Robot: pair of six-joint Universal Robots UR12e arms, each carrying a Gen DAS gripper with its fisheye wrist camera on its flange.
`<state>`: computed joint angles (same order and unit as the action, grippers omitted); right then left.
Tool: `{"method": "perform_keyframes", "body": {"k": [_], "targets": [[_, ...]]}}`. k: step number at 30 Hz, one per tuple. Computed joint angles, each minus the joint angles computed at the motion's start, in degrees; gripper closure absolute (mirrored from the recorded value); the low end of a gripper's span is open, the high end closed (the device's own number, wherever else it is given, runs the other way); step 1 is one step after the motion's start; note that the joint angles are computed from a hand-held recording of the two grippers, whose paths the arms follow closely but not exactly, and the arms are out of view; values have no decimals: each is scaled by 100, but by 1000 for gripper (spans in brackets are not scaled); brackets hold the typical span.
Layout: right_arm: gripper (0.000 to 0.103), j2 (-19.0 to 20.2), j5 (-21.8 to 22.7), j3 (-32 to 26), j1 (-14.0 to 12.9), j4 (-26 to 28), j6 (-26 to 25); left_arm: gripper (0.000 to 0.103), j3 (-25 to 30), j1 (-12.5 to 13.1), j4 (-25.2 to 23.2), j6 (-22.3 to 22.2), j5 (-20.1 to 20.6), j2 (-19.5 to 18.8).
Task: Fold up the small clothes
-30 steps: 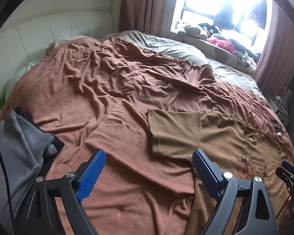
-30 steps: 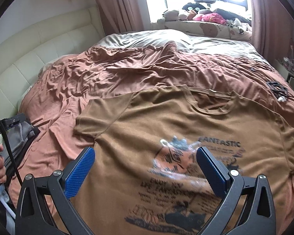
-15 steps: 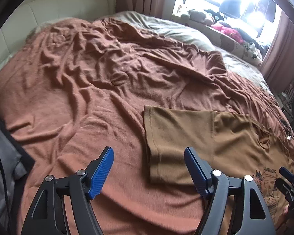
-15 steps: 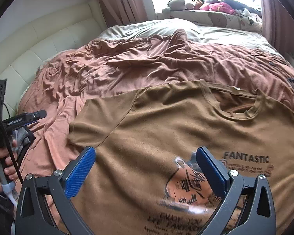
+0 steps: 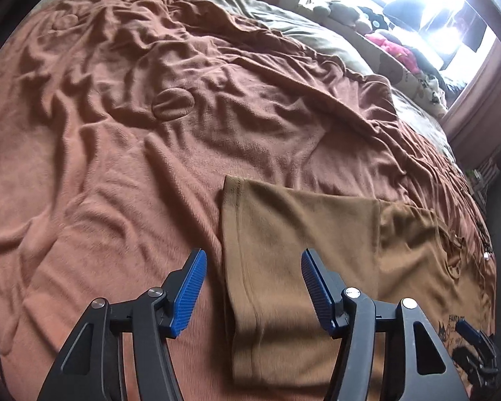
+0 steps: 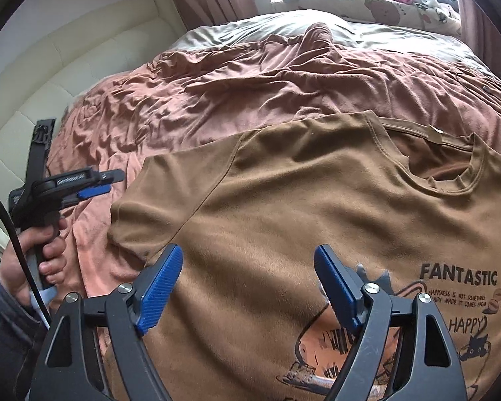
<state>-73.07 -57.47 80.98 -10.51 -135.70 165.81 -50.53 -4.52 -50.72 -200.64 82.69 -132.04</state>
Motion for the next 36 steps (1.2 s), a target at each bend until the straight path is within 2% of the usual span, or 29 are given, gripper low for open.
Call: {"method": "perform_keyframes", "body": {"k": [4,9,11,14,16,18,19,22,24,26,30,36], "targets": [[23,80,321,-111,-31,316,165,44,182,41,-36,-87,-229,-176],[24,207,249,-254,18,338,338,44,352,56,-90,-130,-369,-341],[29,263,228,-314,48,349,377,45,451,54,-265,-118,-250,-400],[38,341,169,-384,94,353,489,45,367,76,-233,-93,-326,-361],[53,414,157,-466,129,440,577,48,289,88,-312,-94,-432,-303],[65,489,258,-567,146,609,655,56,266,71,-475,-63,-379,-258],[71,527,320,-618,150,693,691,56,255,74,-555,-68,-429,-235],[80,647,598,-741,151,874,898,66,214,112,-747,-76,-764,-176],[84,735,777,-826,153,1032,1003,87,288,104,-902,45,-767,-188],[88,834,936,-930,162,1247,1042,99,302,104,-873,89,-772,-179],[96,933,1108,-1029,179,1391,957,100,261,92,-588,133,-856,-115],[98,1175,1222,-1236,263,1519,1151,100,493,7,-509,297,-966,-127]]}}
